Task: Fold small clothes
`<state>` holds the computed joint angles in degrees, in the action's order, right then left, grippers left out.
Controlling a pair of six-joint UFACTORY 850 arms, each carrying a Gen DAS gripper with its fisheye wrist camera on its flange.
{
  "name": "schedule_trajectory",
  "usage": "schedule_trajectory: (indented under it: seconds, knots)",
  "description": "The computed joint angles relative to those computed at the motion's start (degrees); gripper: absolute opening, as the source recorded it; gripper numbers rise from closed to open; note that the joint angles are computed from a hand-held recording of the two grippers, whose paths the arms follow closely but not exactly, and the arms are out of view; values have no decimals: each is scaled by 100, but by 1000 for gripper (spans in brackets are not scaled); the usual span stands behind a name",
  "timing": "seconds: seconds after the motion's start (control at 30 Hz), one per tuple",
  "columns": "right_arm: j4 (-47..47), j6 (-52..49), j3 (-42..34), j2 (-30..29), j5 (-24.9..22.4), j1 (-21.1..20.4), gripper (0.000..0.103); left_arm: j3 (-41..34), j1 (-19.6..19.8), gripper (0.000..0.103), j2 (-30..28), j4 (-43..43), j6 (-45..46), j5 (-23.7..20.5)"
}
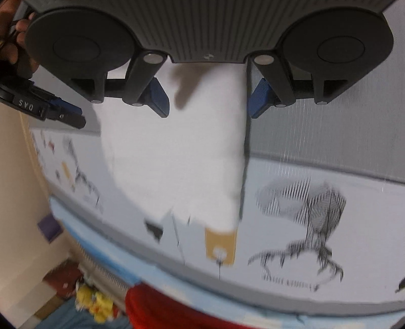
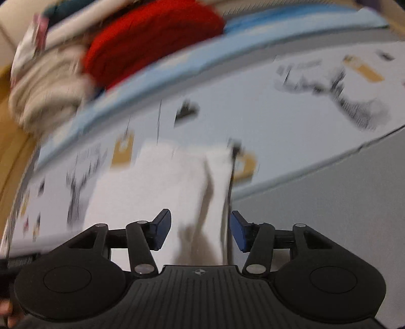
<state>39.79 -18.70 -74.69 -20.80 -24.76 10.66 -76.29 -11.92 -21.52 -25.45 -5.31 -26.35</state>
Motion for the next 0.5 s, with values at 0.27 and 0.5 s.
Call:
schedule_trajectory:
  seconds: [0.27, 0.5]
  knots:
    - [-986, 626, 5, -75, -529, 6, 6, 202, -92, 53, 9, 353, 18, -251]
    - [-1285, 927, 76, -20, -464, -71, 0, 270, -82, 36, 110, 560, -10, -495]
